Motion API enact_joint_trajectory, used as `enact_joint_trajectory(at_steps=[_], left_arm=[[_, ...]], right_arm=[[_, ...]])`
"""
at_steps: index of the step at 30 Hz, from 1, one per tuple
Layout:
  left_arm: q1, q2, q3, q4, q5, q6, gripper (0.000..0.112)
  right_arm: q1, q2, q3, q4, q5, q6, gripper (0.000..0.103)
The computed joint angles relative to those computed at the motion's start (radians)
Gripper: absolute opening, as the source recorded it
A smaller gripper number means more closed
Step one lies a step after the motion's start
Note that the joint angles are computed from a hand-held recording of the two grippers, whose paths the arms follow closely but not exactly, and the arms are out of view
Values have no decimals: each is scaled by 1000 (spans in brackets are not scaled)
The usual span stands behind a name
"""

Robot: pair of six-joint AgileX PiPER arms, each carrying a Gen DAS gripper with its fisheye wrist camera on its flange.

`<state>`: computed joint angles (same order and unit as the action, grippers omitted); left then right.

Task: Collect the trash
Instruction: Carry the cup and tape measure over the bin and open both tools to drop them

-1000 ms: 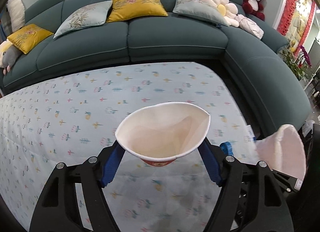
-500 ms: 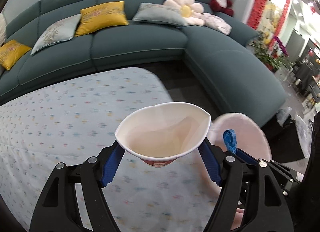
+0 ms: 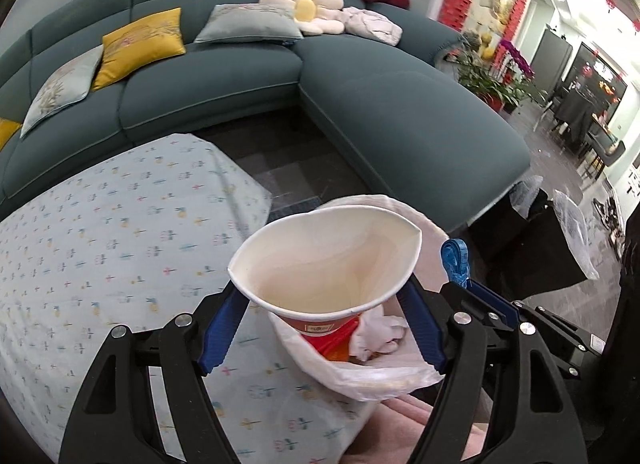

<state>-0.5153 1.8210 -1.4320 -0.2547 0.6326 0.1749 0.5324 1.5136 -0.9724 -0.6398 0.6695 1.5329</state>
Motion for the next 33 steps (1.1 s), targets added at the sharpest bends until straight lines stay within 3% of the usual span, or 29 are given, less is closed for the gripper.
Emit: enact_joint_trajectory(at_steps=[9,13,28,33], left_arm=[[-56,41,-51,36,23,-78,74],[-56,38,-48,28,11,-104,83],[-18,21,-43,78,9,-149,84],[1,-4,-10,105,0,-156,84]], right_arm=[[-55,-59,85,-8,-45,9,16],[-75,-62,95,-8,-61,5,17],[-67,-25,36,-9,-54,-34,21],[-38,-24,7,-3,-9,-47,35]])
